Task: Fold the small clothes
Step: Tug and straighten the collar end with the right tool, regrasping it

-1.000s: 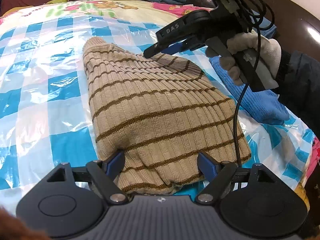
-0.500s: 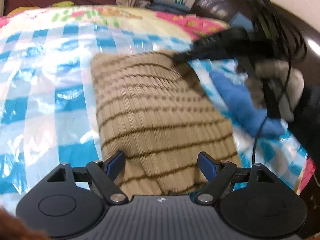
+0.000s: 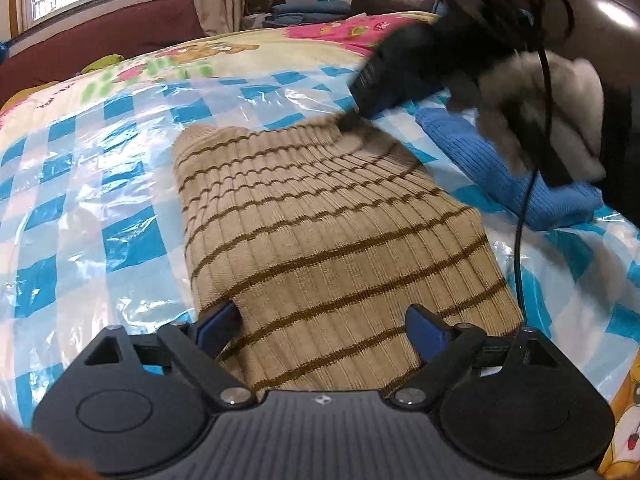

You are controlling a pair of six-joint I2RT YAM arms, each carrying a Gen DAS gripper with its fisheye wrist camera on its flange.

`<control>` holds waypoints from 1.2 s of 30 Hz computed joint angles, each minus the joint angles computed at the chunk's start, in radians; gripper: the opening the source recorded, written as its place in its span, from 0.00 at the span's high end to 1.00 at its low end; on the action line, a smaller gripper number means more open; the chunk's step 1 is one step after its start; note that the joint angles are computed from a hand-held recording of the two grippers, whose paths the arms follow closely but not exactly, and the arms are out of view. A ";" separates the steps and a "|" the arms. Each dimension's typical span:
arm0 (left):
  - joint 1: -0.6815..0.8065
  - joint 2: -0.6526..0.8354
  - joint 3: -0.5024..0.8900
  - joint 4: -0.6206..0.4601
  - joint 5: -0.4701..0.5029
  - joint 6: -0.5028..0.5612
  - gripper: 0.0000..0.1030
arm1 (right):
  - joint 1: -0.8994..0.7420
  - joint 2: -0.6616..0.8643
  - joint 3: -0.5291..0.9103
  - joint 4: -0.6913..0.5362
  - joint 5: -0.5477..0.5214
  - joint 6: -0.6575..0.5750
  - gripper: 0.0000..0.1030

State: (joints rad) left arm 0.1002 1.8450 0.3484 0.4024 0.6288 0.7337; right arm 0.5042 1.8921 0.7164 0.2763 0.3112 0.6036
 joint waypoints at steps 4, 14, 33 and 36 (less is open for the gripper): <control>0.017 -0.008 0.015 -0.049 0.017 0.012 0.09 | 0.015 0.032 0.087 0.016 -0.034 -0.070 0.75; 0.016 -0.012 0.013 -0.054 0.017 0.003 0.09 | 0.018 0.253 0.330 -0.032 -0.170 -0.112 0.85; 0.020 -0.030 0.063 -0.119 0.015 -0.021 0.09 | -0.020 0.230 0.195 0.041 -0.109 0.048 0.95; 0.045 -0.008 0.093 -0.170 0.032 -0.019 0.09 | -0.003 0.167 0.139 0.076 -0.092 0.059 0.84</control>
State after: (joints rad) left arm 0.1453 1.8374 0.4418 0.2325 0.6608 0.7151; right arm 0.5008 2.0590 0.8556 0.3525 0.2192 0.6621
